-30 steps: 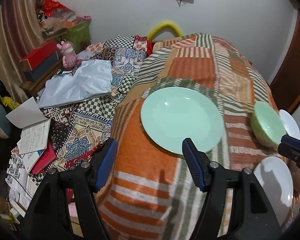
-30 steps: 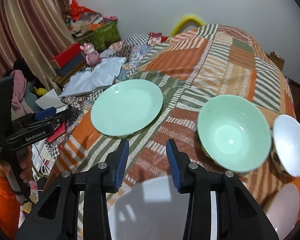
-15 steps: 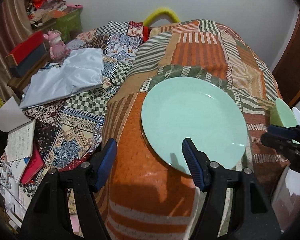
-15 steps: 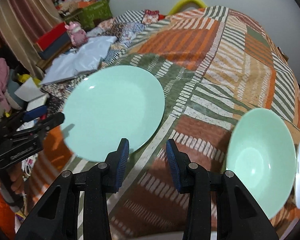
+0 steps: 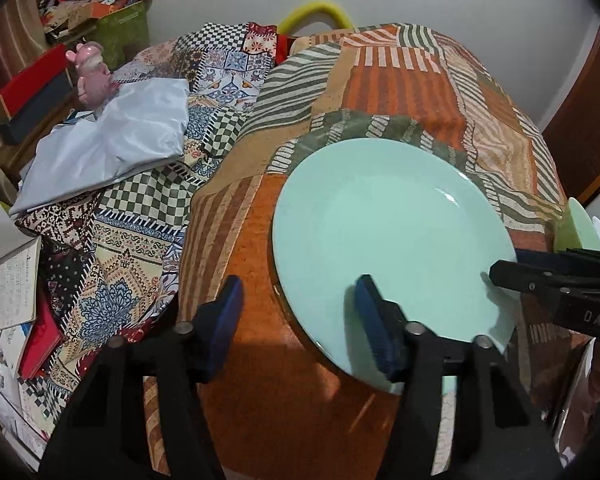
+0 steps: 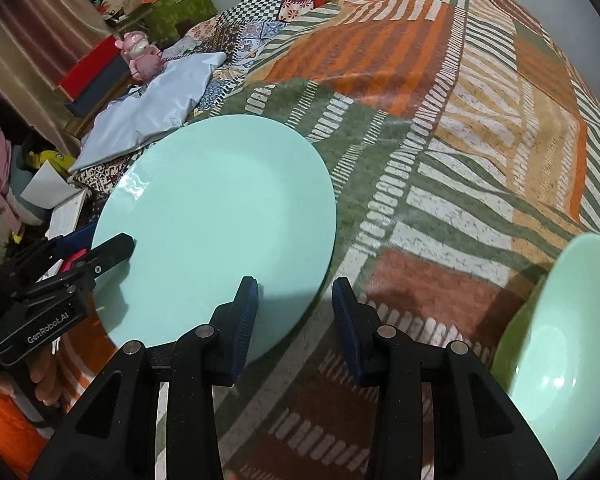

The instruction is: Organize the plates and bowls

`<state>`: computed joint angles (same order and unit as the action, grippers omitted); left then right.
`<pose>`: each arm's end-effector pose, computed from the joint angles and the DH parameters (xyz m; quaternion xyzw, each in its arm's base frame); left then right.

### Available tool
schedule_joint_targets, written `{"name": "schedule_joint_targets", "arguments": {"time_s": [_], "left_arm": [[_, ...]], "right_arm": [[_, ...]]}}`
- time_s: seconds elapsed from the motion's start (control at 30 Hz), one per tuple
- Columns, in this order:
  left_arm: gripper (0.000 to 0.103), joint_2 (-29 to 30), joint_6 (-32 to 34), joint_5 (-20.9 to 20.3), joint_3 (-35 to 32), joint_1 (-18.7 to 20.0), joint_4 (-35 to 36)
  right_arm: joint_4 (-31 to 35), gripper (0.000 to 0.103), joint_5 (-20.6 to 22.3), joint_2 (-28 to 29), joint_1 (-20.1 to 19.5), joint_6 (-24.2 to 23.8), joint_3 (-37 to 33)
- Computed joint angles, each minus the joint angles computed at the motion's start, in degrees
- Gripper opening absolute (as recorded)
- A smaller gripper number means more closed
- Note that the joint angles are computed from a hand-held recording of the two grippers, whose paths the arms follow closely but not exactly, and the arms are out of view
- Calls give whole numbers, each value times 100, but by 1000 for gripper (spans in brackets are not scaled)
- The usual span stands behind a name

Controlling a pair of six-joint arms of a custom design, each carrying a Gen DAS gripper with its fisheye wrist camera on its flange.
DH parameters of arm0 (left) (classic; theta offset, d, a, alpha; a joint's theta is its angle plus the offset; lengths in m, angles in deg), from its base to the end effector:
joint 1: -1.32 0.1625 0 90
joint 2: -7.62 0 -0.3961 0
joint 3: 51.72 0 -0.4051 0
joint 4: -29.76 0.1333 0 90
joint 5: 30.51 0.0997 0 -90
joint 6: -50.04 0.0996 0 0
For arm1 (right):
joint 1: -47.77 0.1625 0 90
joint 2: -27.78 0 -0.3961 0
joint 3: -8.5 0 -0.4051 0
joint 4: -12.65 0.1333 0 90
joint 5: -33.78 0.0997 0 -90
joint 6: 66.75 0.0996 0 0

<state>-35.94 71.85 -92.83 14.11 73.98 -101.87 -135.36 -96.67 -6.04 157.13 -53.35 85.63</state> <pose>-0.0626 -0.8031 0.2318 0.2828 0.9153 -0.1539 0.2420 0.3099 -0.6749 0.0571 0.0042 -0.9317 0.2119 0.2951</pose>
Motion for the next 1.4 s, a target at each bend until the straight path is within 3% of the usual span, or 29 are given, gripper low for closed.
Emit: {"name": "schedule_joint_targets", "arguments": {"time_s": [0.3,0.77,1.4], "left_arm": [[37,94,86,-182,-111,1,21],[37,-413,120,-73,557,-95,-130],[37,-1580,-99,-161,1974,-423,-513]], "right_arm": [[-77,33,59,90,-48,-231,-115],[-280,29,318,-227,21,-278,393],[-1218,29,327,-859,332,-308,1495]]}}
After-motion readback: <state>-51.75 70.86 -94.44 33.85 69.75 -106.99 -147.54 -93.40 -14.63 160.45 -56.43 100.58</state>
